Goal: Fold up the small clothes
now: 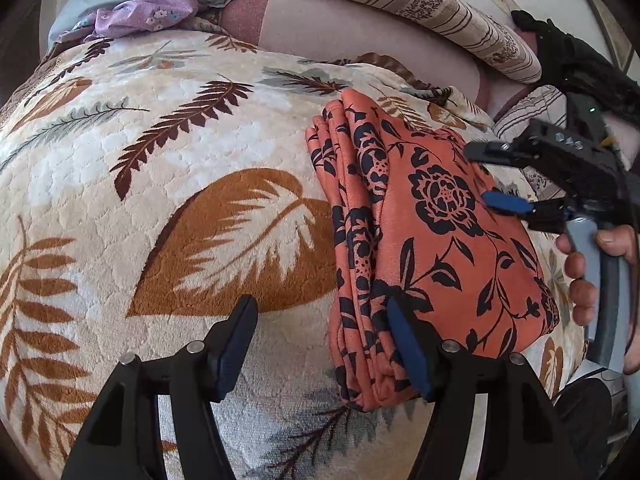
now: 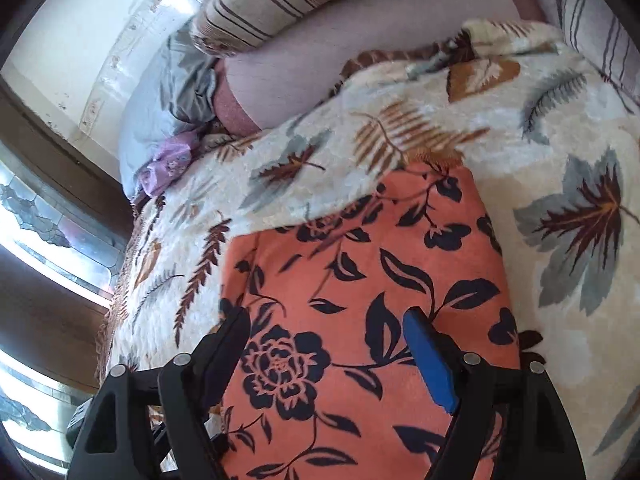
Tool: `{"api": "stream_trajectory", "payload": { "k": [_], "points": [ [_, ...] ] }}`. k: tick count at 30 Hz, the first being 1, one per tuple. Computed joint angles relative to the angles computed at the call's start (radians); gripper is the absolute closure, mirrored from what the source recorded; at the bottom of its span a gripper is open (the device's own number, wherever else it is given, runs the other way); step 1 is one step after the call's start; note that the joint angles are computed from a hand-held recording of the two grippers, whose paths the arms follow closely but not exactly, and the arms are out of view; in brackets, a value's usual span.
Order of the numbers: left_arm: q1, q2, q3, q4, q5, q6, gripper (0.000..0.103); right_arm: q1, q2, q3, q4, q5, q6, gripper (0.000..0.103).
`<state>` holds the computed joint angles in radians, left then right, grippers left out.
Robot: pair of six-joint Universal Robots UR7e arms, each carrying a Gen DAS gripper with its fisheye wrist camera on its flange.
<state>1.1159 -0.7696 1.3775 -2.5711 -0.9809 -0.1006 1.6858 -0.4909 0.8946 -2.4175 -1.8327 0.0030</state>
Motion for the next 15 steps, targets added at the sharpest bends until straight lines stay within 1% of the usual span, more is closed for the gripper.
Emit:
{"api": "stream_trajectory", "payload": {
  "k": [3,5,7,11,13,15],
  "points": [
    [-0.001,0.0,0.003,-0.009,0.004,0.012,0.033,0.003,-0.001,0.018,-0.045,-0.004,-0.001,0.021],
    [0.0,0.001,0.003,-0.01,0.003,0.015,0.033,0.012,-0.02,0.045,-0.055,-0.002,-0.013,0.021],
    [0.0,0.0,0.002,-0.009,0.0,0.009,0.033,0.018,-0.054,0.097,-0.073,0.015,-0.022,0.021],
    [-0.004,-0.003,0.015,-0.031,0.01,0.014,0.033,0.025,-0.159,0.279,-0.185,0.046,-0.045,0.021],
    [-0.012,-0.013,0.034,-0.065,0.018,0.025,0.032,0.027,-0.221,0.393,-0.264,0.046,-0.052,0.021],
    [-0.03,-0.029,0.067,-0.111,0.053,0.029,0.024,0.028,-0.288,0.507,-0.321,0.036,-0.048,0.021]
  ]
}}
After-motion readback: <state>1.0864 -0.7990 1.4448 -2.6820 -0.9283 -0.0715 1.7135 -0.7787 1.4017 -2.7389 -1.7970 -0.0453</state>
